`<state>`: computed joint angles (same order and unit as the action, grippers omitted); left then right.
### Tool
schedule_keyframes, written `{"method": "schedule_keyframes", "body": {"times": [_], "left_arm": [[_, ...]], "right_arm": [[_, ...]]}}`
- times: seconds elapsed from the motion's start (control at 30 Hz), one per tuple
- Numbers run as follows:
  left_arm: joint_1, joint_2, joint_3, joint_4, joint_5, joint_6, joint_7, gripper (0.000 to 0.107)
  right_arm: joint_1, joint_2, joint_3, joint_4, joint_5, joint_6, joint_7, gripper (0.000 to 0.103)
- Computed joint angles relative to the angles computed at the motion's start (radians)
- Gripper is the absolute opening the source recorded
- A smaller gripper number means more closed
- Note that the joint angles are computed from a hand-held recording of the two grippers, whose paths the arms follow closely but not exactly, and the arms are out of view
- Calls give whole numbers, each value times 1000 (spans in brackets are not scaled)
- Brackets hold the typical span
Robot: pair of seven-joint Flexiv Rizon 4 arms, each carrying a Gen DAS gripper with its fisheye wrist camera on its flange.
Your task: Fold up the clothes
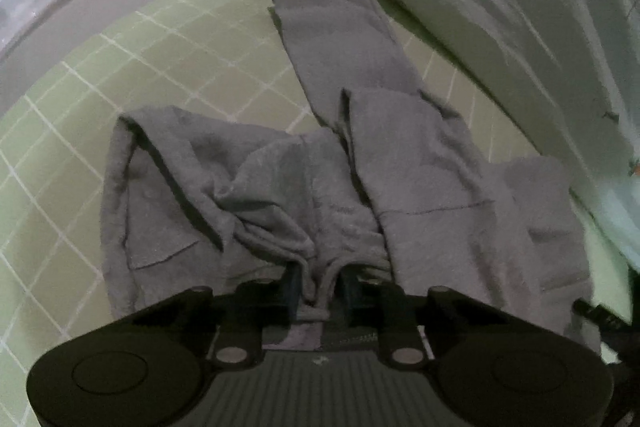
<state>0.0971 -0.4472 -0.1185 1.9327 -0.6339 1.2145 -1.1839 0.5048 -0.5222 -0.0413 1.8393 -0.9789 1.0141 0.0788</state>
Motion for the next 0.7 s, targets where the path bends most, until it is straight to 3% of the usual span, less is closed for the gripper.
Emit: {"method": "schedule_keyframes", "body": {"times": [0.13, 0.23, 0.47, 0.6, 0.7], "left_arm": [[17, 25, 8, 15, 3, 41, 42, 26], [40, 53, 8, 45, -6, 92, 93, 44], [-4, 53, 151, 51, 179, 21, -99, 44], [12, 56, 143, 70, 206, -24, -142, 49], [11, 55, 131, 85, 223, 21, -138, 51]], "right_arm": [[3, 6, 8, 13, 8, -10, -12, 79], [1, 18, 12, 29, 8, -13, -12, 80], [4, 25, 26, 36, 12, -33, -21, 81], [2, 20, 32, 24, 23, -45, -54, 83], [1, 17, 31, 22, 30, -45, -70, 84]]}}
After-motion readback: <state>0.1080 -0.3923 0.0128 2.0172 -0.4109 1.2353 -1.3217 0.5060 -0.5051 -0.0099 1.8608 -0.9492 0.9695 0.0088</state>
